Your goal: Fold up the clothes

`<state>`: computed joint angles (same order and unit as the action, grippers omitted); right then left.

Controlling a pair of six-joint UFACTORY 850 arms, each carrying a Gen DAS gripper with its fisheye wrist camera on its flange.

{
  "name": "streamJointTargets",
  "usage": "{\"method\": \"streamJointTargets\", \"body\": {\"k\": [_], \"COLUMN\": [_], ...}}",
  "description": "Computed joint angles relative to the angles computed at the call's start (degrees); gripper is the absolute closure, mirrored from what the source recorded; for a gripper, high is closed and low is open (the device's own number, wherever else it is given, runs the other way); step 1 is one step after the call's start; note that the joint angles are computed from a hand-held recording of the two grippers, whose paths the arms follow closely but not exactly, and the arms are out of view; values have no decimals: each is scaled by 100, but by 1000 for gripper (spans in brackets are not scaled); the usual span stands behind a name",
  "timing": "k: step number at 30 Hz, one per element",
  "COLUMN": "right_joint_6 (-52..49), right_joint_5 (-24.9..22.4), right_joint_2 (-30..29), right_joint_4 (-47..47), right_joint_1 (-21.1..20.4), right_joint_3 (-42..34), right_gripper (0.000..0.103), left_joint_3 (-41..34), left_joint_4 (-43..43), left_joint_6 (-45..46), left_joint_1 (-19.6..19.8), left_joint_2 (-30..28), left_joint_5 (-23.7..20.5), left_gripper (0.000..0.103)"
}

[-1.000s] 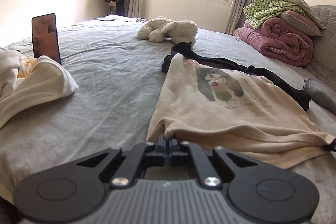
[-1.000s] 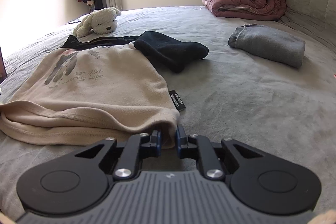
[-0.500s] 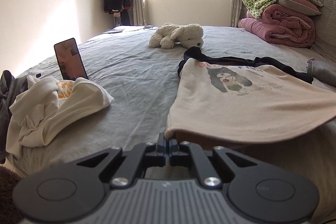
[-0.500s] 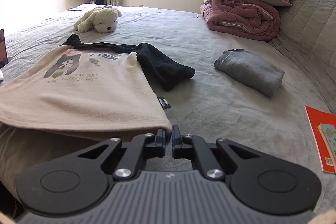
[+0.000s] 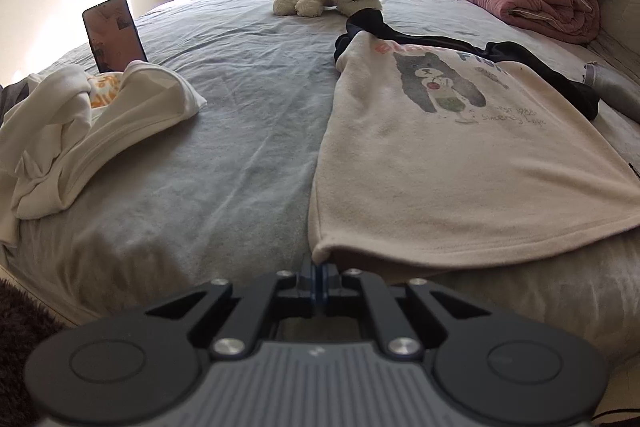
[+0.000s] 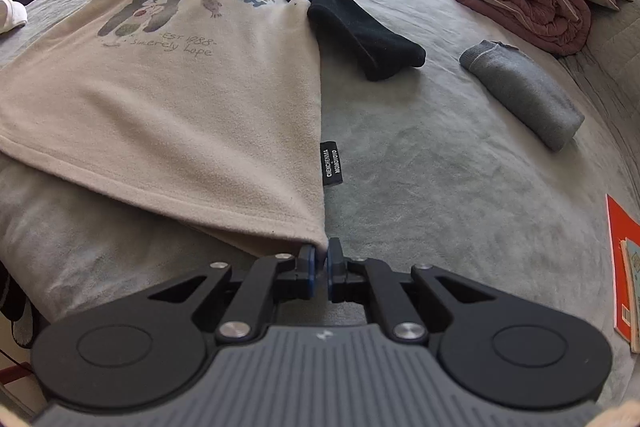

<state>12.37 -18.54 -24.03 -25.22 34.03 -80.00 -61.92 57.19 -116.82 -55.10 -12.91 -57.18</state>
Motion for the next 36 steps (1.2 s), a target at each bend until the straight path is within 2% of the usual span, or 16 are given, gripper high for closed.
{"method": "streamJointTargets", "body": {"k": [1, 2, 3, 4, 5, 6, 10, 13, 18, 22, 29, 33, 36], "right_joint_6": [-69, -292, -501, -680, -824, -1035, -1779, -2339, -2446, -2558, -2087, -1731, -1373], "right_joint_5": [-9, -42, -79, -122, -183, -249, -420, -739, -721, -852, -1184, -1465, -1550], "right_joint_2": [1, 7, 13, 20, 27, 24, 21, -72, -216, -516, -1299, -1803, -2157], "right_joint_4": [72, 366, 648, 914, 1163, 1428, 2301, 2716, 2981, 3327, 3498, 3597, 3529], "right_joint_1": [5, -11, -26, -44, -71, -103, -205, -244, -251, -223, -135, -91, -17], "right_joint_3": [-7, -36, -64, -91, -122, -169, -311, -568, -920, -1397, -2546, -3315, -3868], "right_gripper": [97, 96, 88, 73, 65, 54, 51, 45, 42, 42, 42, 42, 42], "left_joint_3": [70, 139, 198, 245, 293, 333, 367, 314, 33, -365, -1083, -1512, -1542], "left_joint_4": [67, 117, 134, 156, 203, 281, 481, 553, 272, 143, -111, -402, 56], "left_joint_6": [-57, -110, -149, -181, -216, -236, -108, 89, 683, 1254, 1962, 2514, 2039], "left_joint_1": [8, 25, 50, 66, 89, 123, 296, 506, 1024, 1341, 1909, 2147, 2304], "left_joint_2": [86, 181, 278, 357, 443, 528, 741, 811, 730, 503, -56, -503, -718], "left_joint_5": [133, 285, 441, 550, 681, 828, 1265, 1545, 1923, 2008, 2514, 2431, 2391], "left_gripper": [96, 86, 78, 60, 52, 51, 44, 38, 36, 36, 35, 36, 38]}}
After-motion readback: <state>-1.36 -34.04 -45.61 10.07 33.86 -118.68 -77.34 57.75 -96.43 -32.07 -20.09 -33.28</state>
